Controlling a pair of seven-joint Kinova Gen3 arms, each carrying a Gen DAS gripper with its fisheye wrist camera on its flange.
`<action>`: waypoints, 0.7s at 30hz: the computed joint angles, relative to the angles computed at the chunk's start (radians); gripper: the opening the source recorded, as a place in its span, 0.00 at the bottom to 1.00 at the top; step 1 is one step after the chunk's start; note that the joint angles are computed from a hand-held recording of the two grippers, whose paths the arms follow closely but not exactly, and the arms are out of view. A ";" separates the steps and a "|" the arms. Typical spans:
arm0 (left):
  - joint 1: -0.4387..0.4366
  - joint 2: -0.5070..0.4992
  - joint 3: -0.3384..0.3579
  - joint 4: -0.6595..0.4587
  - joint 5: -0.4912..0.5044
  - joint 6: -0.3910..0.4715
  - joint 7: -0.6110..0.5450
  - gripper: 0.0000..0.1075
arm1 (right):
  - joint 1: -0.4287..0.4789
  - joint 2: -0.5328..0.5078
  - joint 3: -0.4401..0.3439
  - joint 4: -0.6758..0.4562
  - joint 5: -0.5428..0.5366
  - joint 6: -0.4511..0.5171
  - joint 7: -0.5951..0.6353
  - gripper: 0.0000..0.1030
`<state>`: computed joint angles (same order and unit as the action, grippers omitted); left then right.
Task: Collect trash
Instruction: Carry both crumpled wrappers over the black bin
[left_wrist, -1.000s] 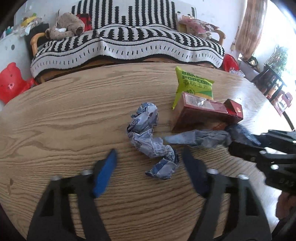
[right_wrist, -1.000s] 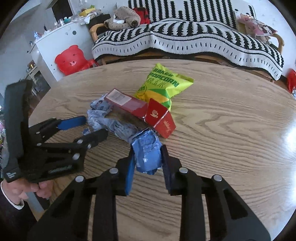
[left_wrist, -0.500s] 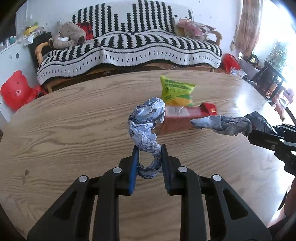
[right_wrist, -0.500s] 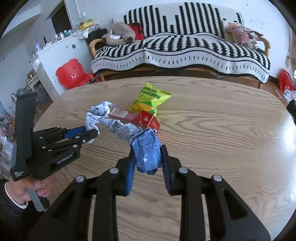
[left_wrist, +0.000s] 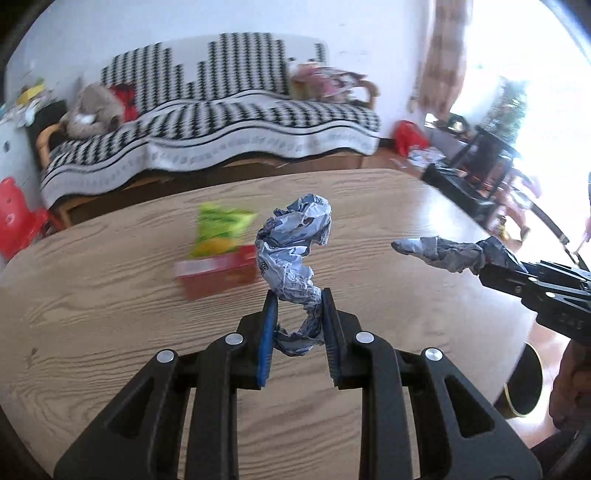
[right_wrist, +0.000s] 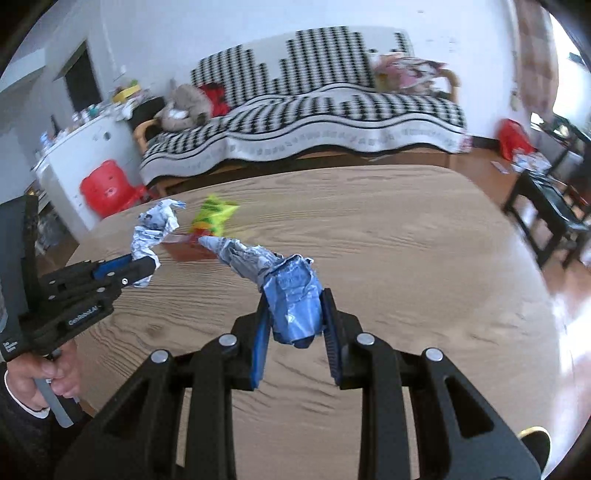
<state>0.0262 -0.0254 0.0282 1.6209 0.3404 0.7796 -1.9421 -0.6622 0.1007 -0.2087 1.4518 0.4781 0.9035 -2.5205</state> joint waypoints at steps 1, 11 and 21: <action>0.018 0.002 0.020 -0.005 -0.010 -0.004 0.015 0.21 | -0.010 -0.021 0.018 0.024 0.001 0.001 -0.012 0.26; 0.232 0.066 0.164 -0.038 -0.056 -0.037 0.112 0.21 | 0.182 -0.325 -0.030 0.308 -0.014 0.101 -0.133 0.26; 0.461 0.206 0.269 -0.110 -0.071 -0.082 0.178 0.21 | 0.391 -0.658 0.029 0.543 -0.127 0.259 -0.121 0.26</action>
<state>0.4877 0.1802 0.2970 1.5104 0.2694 0.6981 -1.7641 -0.2710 -0.5577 -0.1795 1.9948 0.3510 1.1627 -2.6410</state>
